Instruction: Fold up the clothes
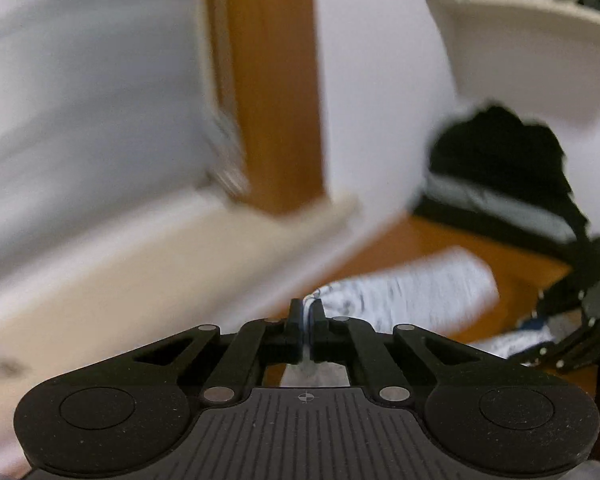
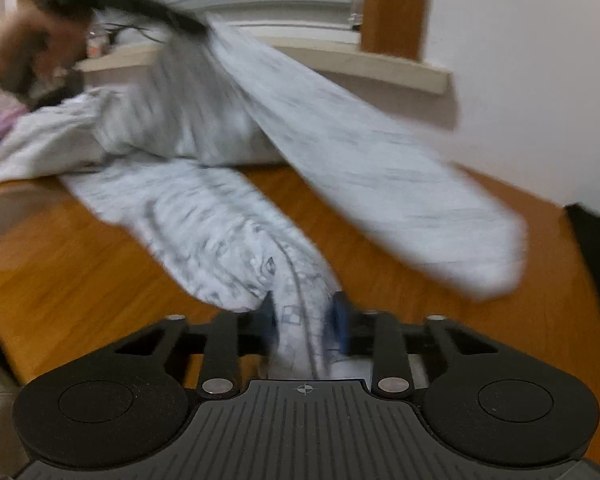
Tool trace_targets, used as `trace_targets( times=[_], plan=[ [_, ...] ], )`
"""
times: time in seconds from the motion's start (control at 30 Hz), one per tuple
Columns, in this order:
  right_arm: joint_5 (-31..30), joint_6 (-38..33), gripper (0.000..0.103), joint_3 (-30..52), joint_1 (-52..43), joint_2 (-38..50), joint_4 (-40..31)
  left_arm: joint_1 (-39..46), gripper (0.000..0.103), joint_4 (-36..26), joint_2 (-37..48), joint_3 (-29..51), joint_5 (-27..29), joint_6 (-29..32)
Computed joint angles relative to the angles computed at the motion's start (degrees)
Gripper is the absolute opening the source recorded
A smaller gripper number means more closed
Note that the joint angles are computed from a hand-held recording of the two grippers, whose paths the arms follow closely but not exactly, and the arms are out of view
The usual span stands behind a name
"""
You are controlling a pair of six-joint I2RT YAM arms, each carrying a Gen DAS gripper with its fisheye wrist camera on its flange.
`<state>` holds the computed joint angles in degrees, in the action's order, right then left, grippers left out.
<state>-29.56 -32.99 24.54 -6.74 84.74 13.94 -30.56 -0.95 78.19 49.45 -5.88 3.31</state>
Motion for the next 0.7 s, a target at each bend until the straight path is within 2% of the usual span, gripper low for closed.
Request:
trace_targets(
  times=[0.13, 0.3, 0.37, 0.5, 0.6, 0.7],
  plan=[
    [6.5, 3.7, 0.016, 5.8, 2.9, 5.0, 7.2, 1.8, 0.003, -7.1, -8.1, 4.0, -3.4, 1.9],
    [19.1, 10.8, 0.015, 13.9, 8.3, 10.8, 16.7, 0.4, 0.003, -12.0, -13.8, 7.3, -7.8, 2.3],
    [24.2, 13.6, 0.016, 18.3, 9.8, 13.3, 15.1, 0.4, 0.003, -12.5, -14.5, 7.8, -7.8, 1.6],
    [22.8, 18.8, 0.028, 22.9, 9.5, 14.8, 7.5, 0.0, 0.003, -12.0, -12.9, 7.4, -6.4, 0.7],
    [18.8, 19.4, 0.047, 20.3, 10.5, 11.9, 7.0, -0.4, 0.003, -9.8, -10.1, 6.3, -4.7, -0.2],
    [17.6, 19.8, 0.049, 18.0, 14.1, 7.9, 5.6, -0.4, 0.003, -8.0, -6.8, 6.3, -3.6, -1.2]
  ],
)
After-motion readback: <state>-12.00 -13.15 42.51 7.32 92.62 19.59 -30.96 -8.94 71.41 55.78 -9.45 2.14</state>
